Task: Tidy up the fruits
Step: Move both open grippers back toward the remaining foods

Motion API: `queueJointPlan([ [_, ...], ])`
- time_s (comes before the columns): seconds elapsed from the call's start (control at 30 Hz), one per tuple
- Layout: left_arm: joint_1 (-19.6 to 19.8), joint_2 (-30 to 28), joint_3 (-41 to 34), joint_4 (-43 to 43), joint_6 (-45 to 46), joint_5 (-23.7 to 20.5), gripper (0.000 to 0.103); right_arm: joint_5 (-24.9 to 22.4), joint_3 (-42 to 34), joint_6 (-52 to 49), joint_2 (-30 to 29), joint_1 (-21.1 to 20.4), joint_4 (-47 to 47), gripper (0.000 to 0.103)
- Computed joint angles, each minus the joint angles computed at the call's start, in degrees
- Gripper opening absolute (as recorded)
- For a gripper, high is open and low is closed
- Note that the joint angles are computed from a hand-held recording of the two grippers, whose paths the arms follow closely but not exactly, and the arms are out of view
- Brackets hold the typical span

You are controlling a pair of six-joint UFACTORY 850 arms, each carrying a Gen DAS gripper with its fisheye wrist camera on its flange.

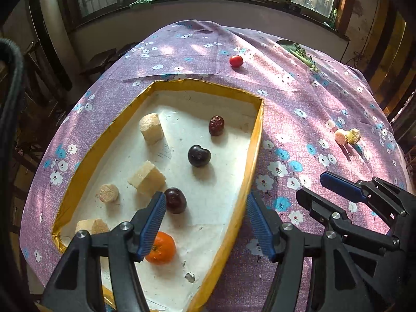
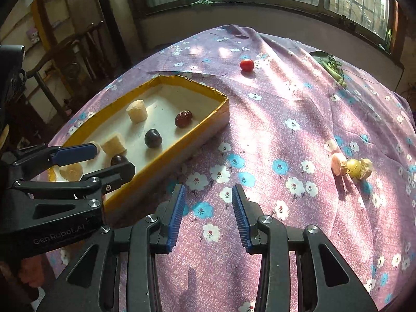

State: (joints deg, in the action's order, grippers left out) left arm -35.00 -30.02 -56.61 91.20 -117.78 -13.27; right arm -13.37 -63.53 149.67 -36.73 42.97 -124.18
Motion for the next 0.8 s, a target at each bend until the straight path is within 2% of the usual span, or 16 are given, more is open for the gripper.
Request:
queueJointPlan([
  [0.07,-1.40,-0.33,-0.73,-2.23,2.57,0.76,0.067,-1.06,3.12,4.02,1.57,-0.92,-2.62,0.036],
  [0.17,-3.38,-1.41,-2.60,-8.94,10.23,1.94,0.068,-3.04,7.32,5.38,3.79,-3.14,-1.53,0.036],
  [0.37,-6.56,-3.86,-5.99,-20.99,23.19,2.41,0.068,-7.53,13.84,7.70,7.42,-10.41,-1.45,0.037],
  [0.53,-7.92,-5.57,-7.94,-31.92,33.33,2.15,0.068,-5.24,12.91,15.30,6.29,-16.49,-13.29,0.037],
  [0.67,-8.55,-6.83,-9.44,-37.03,37.84,0.67,0.068,-4.43,9.91,16.66,3.39,-18.15,-20.71,0.037],
  [0.73,-8.72,-7.17,-9.84,-38.64,39.01,0.04,0.068,-2.73,8.22,20.91,1.73,-19.02,-28.27,0.037],
  [0.8,-8.75,-7.45,-10.21,-39.36,39.41,-0.46,0.068,-2.82,7.35,21.68,0.65,-19.38,-31.96,0.037],
])
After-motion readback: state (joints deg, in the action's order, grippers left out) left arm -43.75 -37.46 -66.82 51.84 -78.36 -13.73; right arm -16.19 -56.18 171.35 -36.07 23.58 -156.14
